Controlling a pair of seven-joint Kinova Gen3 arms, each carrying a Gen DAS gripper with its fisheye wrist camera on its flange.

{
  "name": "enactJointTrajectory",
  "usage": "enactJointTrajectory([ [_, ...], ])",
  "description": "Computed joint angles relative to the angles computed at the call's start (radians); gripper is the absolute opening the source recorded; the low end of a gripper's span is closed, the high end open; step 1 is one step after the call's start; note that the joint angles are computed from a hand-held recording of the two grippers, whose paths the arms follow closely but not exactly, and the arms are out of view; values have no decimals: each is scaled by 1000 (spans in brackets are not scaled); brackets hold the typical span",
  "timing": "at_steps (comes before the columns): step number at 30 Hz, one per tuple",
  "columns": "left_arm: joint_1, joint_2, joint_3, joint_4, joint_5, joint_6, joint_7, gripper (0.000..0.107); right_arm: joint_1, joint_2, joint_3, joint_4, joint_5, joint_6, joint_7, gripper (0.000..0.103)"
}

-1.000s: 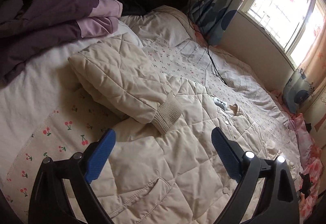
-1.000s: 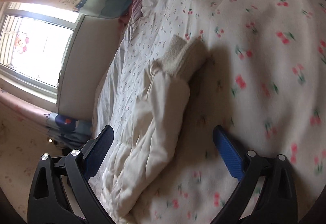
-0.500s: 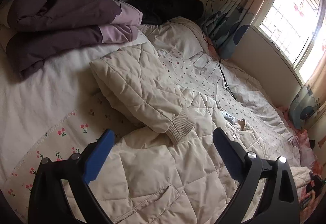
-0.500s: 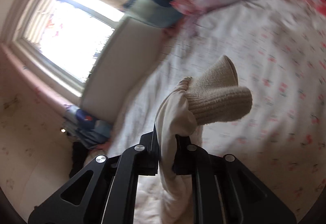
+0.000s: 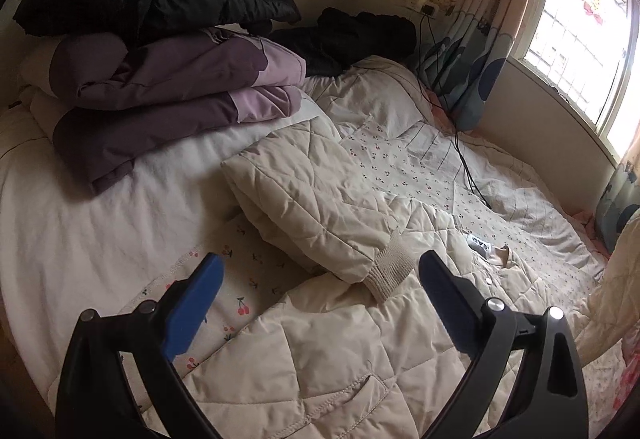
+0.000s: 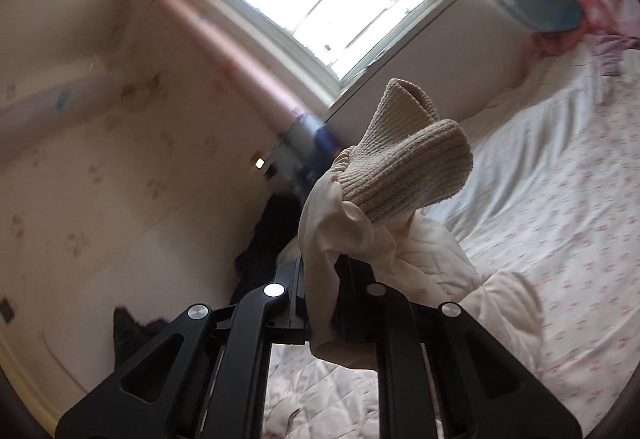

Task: Fold large clothes
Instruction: 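Grasp the other knit cuff with the right gripper and lift the sleeve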

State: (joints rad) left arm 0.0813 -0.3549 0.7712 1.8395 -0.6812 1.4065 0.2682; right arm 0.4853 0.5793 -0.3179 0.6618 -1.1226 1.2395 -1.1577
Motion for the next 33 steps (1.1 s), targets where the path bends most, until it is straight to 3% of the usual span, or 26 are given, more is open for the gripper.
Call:
enactJointTrajectory([
  [9,-43,-57,0,-1,17,-3,-35,95,-224,-163,34,318,48,-71,161,10],
  [21,-187,-134,35,-7,88,-67,-152,96,-422,-202,82,595,98,-206,248,10],
  [29,-280,-182,43,-9,160,-120,-245,96,-514,-193,84,689,175,-265,278,10],
  [33,-314,-220,19,0,204,-150,-293,96,-568,-177,94,681,273,-255,238,14],
])
